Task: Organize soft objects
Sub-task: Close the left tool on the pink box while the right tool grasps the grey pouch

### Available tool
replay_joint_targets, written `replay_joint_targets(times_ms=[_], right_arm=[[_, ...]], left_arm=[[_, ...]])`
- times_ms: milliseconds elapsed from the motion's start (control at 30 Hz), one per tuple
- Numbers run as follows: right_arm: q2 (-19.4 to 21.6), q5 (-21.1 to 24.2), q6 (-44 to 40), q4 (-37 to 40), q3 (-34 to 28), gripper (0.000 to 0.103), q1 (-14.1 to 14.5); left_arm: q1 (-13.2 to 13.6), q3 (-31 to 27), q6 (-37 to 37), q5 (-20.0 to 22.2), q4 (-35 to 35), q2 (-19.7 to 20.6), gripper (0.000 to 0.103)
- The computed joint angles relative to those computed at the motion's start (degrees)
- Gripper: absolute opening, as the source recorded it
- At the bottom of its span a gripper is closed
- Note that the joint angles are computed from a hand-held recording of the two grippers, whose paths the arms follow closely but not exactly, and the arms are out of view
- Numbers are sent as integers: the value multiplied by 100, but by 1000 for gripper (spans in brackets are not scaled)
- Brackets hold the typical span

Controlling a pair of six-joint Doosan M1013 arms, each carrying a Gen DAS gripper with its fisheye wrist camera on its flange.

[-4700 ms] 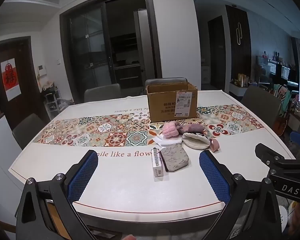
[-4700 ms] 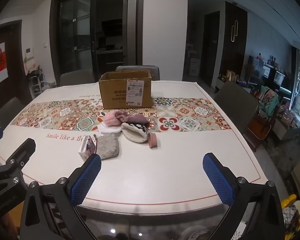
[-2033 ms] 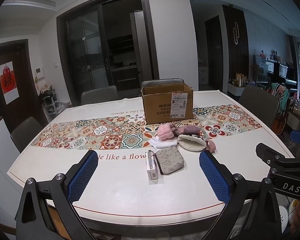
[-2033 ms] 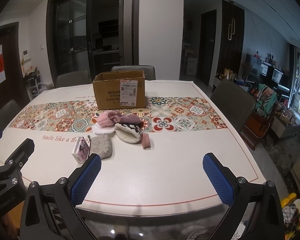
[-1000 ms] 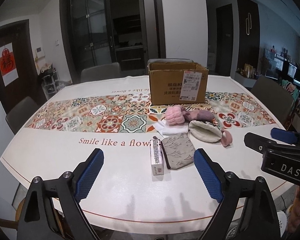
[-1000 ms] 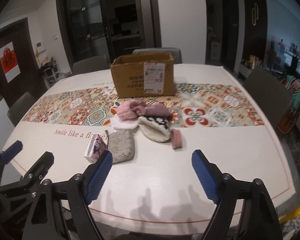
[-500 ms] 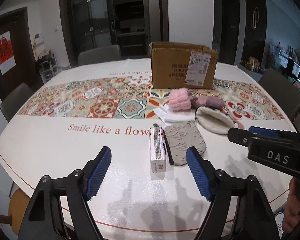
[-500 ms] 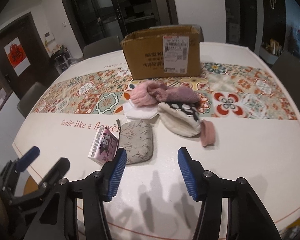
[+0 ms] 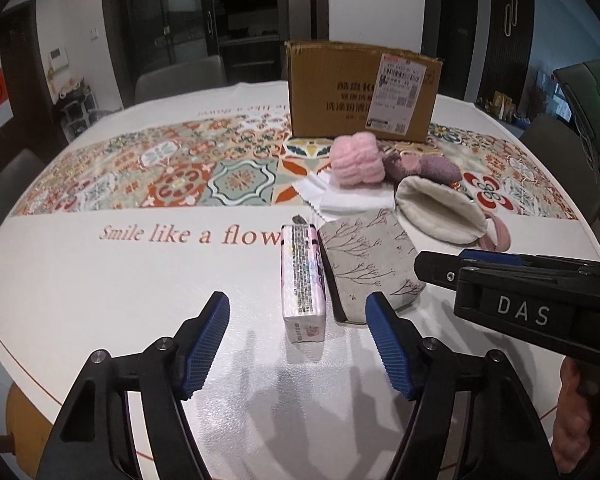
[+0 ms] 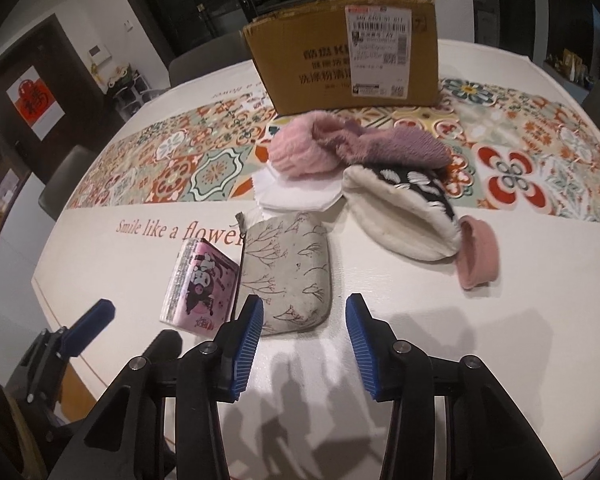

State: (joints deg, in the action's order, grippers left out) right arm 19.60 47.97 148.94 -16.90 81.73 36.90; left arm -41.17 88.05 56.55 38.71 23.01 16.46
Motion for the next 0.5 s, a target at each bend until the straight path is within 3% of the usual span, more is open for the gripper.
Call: replay_joint_targets(times_ms=[333,500], right_arm=[[186,-44,-289,517,-68,44,-162],[272,-19,-486,829,-115,44,-232]], left_arm=[[96,-186,421,96,-512,243,65],[148,-251,616,129,-734,323,58]])
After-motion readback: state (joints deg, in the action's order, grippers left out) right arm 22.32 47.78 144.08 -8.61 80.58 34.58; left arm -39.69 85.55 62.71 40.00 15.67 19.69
